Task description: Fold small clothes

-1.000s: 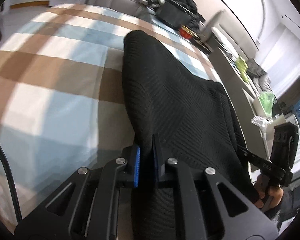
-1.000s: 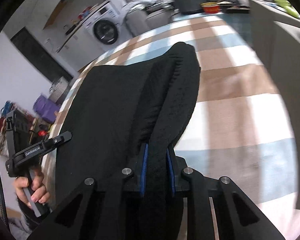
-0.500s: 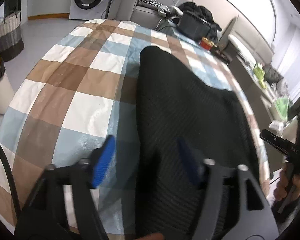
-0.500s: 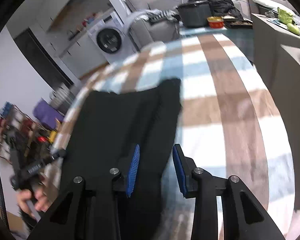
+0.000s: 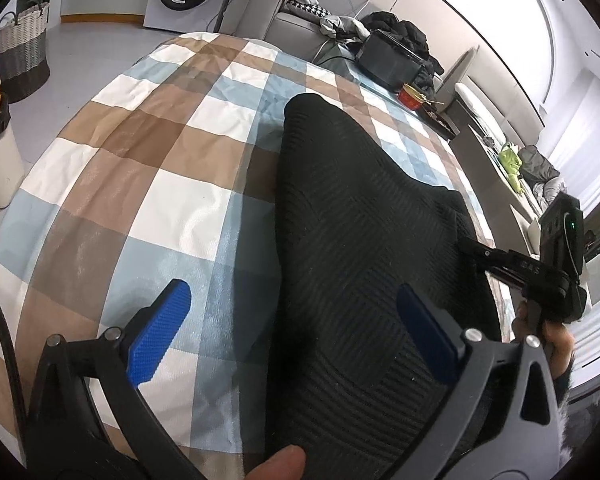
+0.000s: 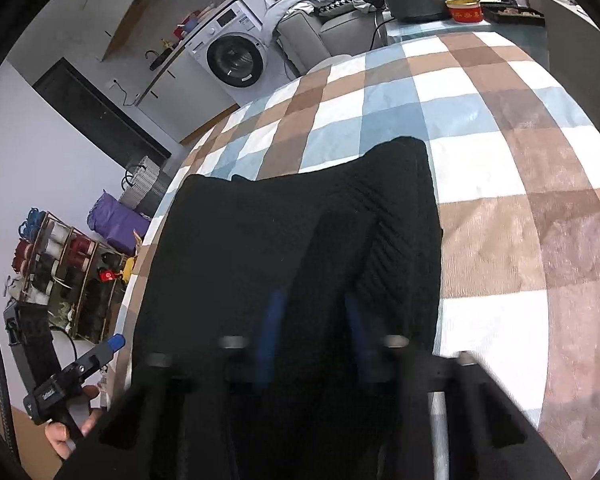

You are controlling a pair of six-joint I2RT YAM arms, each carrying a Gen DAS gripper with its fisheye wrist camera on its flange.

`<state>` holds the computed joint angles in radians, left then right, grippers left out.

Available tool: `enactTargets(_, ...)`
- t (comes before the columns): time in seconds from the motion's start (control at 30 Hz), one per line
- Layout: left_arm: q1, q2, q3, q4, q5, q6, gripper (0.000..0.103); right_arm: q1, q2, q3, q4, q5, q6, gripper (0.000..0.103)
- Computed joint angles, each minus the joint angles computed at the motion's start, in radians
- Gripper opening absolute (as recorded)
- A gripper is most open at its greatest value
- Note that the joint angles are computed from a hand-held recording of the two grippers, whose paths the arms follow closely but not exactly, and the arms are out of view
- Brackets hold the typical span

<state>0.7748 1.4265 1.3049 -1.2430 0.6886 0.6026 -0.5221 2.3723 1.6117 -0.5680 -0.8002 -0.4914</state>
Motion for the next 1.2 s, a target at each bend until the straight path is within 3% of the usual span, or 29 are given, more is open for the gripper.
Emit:
enactTargets(0.17,0.005,0.001,-0.001,0.004,0.0,0.005,0.102,0.004,-0.093,-0.062,0.118,-0.047,0.016,0.005)
enactTargets(0.3,0.013,-0.001,-0.003,0.007,0.001,0.007,0.102,0.048,-0.043,0.001,0.184,0.094,0.079,0.005)
enactTargets(0.43,0.02,-0.008,-0.006,-0.001,-0.009,0.016,0.102,0.05,0.062,0.137,0.068,0.158,0.092,0.007)
enactTargets(0.57,0.038,-0.012,-0.005,-0.017,-0.011,0.037,0.102,-0.027,0.075,0.178,-0.106,0.006,0.014,0.02)
enactTargets(0.6,0.042,-0.013,-0.005,-0.022,-0.008,0.041,0.102,-0.051,0.066,0.161,-0.151,-0.019,-0.031,0.025)
enactTargets(0.83,0.045,-0.042,-0.029,-0.069,-0.013,0.107,0.102,-0.161,0.003,-0.008,-0.385,-0.046,-0.352,0.026)
enactTargets(0.97,0.042,-0.087,-0.08,-0.088,-0.039,0.159,0.102,-0.203,-0.057,-0.144,-0.358,-0.031,-0.431,0.027)
enactTargets(1.13,0.038,-0.113,-0.123,-0.098,-0.053,0.186,0.102,-0.209,-0.111,-0.267,-0.257,-0.011,-0.442,0.026)
enactTargets(1.2,0.031,-0.124,-0.135,-0.102,-0.063,0.197,0.102,-0.211,-0.125,-0.288,-0.245,-0.017,-0.456,0.013)
